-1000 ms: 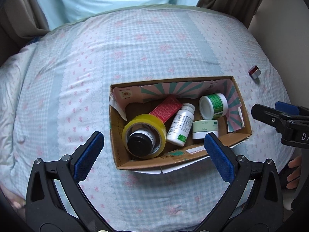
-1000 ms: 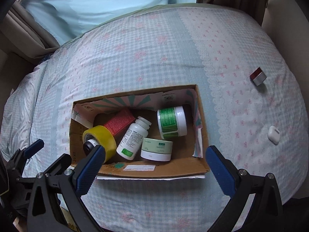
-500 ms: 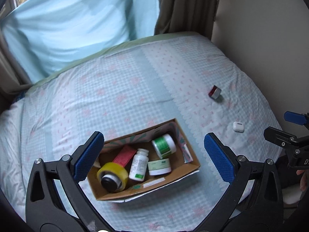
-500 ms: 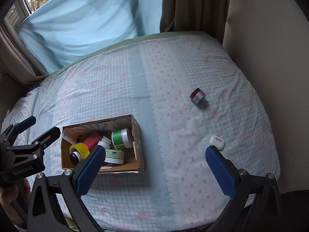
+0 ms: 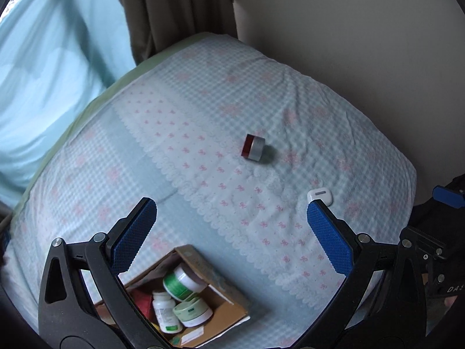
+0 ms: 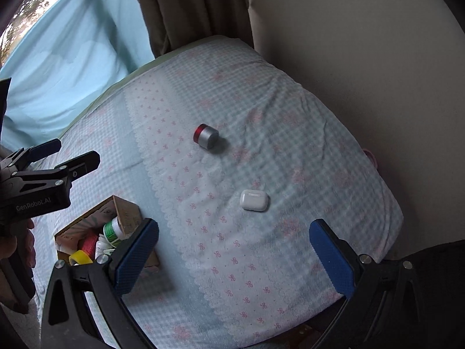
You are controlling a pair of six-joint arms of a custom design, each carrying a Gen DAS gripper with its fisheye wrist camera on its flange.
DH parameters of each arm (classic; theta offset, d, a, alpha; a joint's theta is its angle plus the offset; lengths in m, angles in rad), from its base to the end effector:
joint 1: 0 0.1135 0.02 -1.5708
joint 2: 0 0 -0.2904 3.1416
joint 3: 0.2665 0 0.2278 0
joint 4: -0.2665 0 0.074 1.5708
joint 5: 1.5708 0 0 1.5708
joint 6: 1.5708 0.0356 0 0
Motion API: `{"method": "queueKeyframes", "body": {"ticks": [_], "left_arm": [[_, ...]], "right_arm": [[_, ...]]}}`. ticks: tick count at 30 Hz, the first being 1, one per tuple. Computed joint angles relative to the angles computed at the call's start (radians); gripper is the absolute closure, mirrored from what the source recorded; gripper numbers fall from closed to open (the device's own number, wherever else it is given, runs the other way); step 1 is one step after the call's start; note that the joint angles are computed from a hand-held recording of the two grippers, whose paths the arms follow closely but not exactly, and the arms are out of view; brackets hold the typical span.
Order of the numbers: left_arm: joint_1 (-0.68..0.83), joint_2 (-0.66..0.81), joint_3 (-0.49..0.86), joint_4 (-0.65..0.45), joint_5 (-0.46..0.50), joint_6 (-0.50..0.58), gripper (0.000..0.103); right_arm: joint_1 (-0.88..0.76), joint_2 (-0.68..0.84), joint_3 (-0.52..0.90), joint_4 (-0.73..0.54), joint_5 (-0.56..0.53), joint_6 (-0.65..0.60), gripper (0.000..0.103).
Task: Organize rigid objects
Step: 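Move both tools toward the red-and-silver jar and white earbud case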
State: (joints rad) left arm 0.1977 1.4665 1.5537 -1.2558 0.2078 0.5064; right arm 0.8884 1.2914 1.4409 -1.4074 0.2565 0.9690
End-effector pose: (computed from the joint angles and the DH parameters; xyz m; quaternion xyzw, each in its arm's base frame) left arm 0.2427 0.0411 0.3811 0.1703 0.9598 -0.0269 0.2215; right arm 0.1216 0.1353 0.3815 0.0594 0.9781 0.0481 0.1937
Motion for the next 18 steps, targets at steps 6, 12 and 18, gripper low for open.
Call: {"method": "queueKeyframes", "body": {"ticks": [6, 12, 18], "left_arm": [[-0.150, 0.192, -0.022, 0.126, -0.046, -0.018, 0.000], [-0.233, 0.418, -0.016, 0.263, -0.101, -0.002, 0.000], [-0.275, 0.616, 0.020, 0.352, -0.141, 0.019, 0.011]], "right_arm": [[-0.182, -0.040, -0.244, 0.187, -0.063, -0.047, 0.000], [-0.251, 0.026, -0.448, 0.406, -0.105, -0.038, 0.000], [-0.256, 0.160, -0.595, 0.665, -0.103, -0.012, 0.009]]}}
